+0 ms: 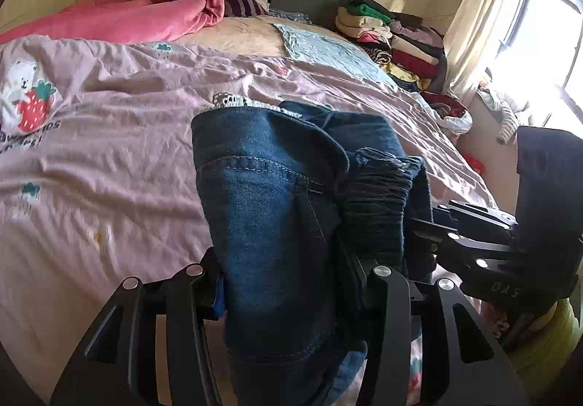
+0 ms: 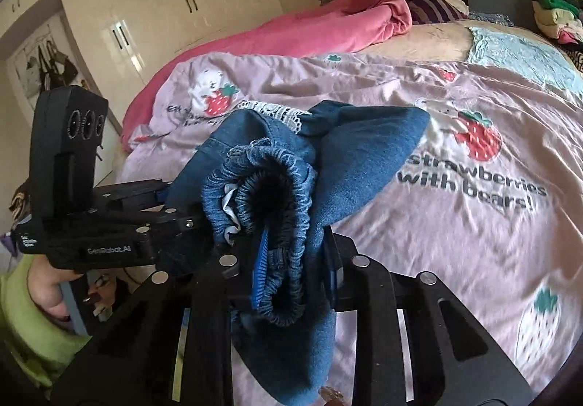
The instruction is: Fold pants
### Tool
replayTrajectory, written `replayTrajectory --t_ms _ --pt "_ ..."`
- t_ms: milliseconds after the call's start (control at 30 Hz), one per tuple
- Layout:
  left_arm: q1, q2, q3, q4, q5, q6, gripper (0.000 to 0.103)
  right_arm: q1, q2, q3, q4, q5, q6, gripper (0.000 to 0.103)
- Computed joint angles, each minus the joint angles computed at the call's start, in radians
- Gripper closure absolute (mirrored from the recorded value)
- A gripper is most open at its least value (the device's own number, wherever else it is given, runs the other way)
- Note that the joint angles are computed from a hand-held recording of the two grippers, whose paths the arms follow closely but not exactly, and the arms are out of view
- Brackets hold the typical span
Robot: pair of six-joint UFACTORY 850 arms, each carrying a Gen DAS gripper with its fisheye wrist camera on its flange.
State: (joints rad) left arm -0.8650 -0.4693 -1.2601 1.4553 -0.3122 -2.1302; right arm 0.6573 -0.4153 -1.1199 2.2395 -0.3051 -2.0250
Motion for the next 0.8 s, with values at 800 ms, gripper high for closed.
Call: replayTrajectory --t_ms 800 --pt "0.087 -0.128 -0.088 -0.341 0.020 0.368 0.030 -0.035 -0.158 -0.120 -0.291 0.113 0.352 0.058"
